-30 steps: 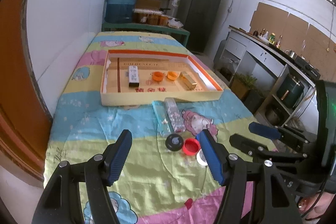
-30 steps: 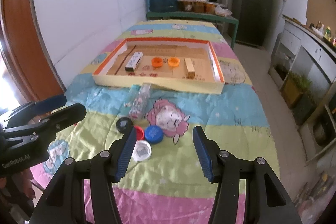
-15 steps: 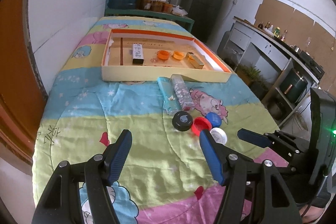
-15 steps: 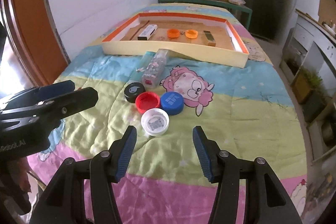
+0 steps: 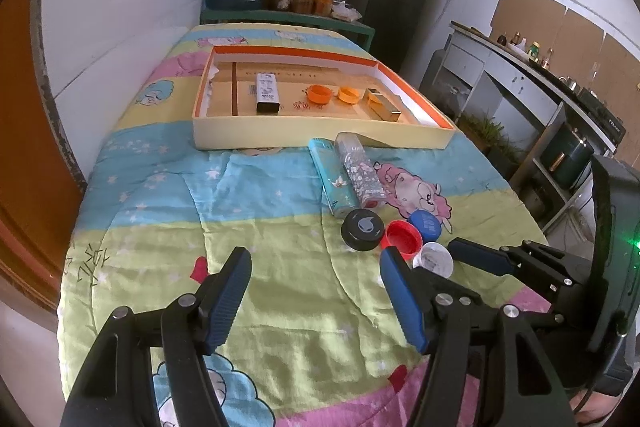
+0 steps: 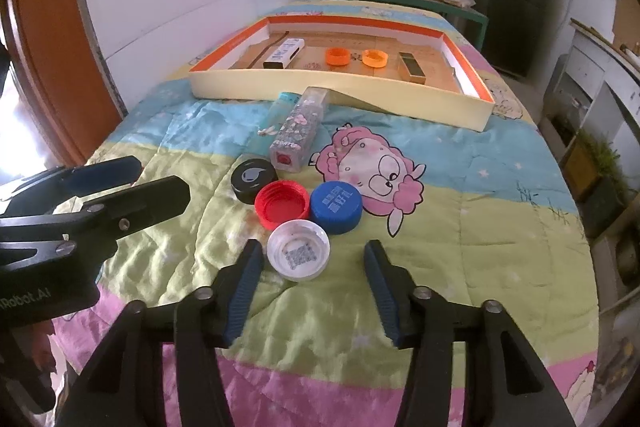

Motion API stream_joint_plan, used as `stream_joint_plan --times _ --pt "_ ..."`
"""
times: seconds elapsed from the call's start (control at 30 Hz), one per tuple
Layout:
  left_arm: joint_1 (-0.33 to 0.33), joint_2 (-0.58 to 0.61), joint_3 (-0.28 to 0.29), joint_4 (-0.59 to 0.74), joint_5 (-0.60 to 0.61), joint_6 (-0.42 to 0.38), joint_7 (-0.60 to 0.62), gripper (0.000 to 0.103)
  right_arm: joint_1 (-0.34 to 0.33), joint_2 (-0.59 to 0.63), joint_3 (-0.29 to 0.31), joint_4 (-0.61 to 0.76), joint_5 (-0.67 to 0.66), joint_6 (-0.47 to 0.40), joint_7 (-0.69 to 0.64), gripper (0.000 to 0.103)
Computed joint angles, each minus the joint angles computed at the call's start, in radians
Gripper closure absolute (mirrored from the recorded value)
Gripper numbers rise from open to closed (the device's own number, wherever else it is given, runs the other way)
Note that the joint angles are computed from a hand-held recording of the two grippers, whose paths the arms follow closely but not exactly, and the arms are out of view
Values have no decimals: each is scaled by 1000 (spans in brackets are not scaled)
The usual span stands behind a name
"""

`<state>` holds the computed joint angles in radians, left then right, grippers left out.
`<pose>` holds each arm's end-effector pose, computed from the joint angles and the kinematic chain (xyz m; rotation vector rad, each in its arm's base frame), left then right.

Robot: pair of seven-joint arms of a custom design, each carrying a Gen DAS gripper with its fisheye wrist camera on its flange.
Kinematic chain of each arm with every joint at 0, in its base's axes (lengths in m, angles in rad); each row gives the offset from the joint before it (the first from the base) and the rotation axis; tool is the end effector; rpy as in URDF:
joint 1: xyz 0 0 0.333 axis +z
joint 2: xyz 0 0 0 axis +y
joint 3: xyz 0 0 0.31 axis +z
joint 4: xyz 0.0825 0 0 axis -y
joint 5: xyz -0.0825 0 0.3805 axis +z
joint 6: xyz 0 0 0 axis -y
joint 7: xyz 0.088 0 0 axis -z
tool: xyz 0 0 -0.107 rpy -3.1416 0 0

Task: Organize rigid objects
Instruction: 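Grasp the black cap with left tool while right tool grasps the white cap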

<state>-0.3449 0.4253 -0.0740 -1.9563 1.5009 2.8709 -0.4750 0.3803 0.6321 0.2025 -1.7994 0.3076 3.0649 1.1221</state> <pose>0.5404 -0.2995 0.2757 -2.0330 1.5753 -0.8552 0.6008 0.3446 0.2674 -2.2495 1.1098 -0.3151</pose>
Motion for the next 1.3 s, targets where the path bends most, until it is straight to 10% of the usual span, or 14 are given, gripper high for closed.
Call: stream_joint_plan --times 0.2,1.07,1.2,1.3 --pt "-1 30 3 28 -69 4 89 37 -1 8 -3 10 -2 3 -6 73" --pt "-106 176 76 212 -499 -110 589 37 -139 -22 113 -24 110 27 -102 73" --pt "-122 170 95 208 -480 -101 560 71 -143 -21 113 -21 121 24 -106 73" --pt "-117 164 98 195 -471 -75 544 73 -144 -20 113 -20 127 22 -109 73"
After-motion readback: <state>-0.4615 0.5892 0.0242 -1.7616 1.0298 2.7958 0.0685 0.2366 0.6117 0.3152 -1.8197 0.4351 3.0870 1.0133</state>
